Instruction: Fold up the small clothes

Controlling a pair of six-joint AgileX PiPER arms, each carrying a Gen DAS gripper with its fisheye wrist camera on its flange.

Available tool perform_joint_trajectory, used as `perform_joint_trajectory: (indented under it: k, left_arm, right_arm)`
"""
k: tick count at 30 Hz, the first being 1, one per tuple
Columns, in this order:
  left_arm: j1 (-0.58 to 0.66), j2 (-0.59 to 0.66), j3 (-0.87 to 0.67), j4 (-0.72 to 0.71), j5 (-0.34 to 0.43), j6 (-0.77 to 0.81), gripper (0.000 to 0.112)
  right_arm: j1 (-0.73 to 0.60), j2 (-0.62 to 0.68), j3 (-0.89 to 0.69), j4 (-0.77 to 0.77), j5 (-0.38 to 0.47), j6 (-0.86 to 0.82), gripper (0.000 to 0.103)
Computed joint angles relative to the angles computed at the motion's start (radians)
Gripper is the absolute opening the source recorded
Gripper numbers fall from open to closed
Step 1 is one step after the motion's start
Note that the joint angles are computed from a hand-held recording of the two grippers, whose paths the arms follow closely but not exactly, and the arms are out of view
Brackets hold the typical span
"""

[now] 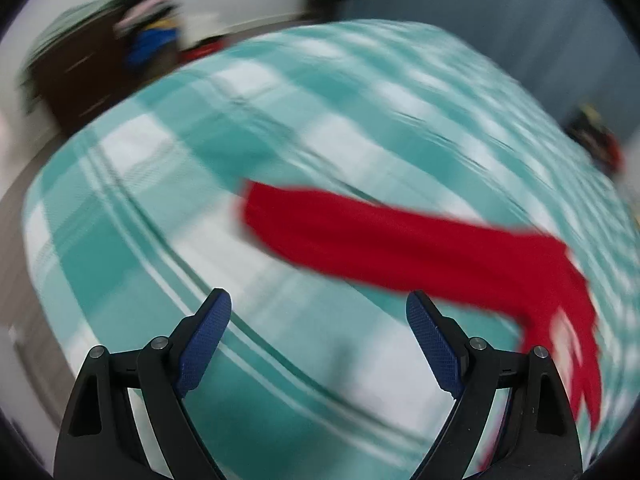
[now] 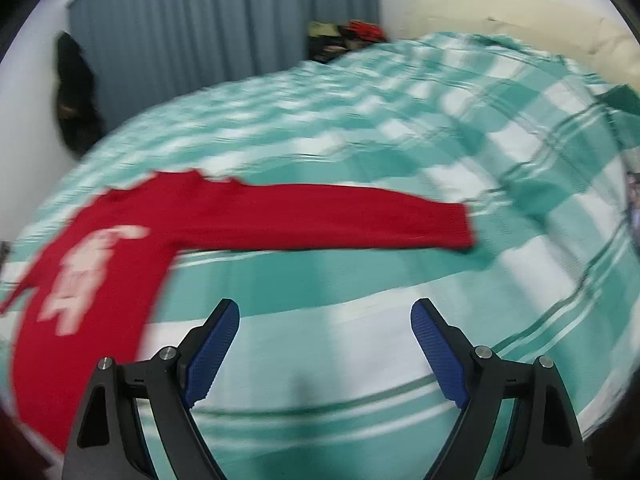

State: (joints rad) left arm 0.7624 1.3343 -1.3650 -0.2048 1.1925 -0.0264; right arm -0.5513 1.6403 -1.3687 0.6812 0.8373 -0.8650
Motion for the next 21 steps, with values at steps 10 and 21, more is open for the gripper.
perform_joint_trajectory:
  k: [10,21]
  left_arm:
    - [-0.623,-0.251,0.400,0.074,-0.160,-0.274,0.091]
    - [-0.714,-0.355,0.593,0.167,-0.374,-0.244,0.102]
  right_arm:
    - [0.204,-0.181,0.285,-0.057,0.064,-0.202,0.089]
    - [0.098,-0.049,0.312,0.075,0.126,-0.274,0.103]
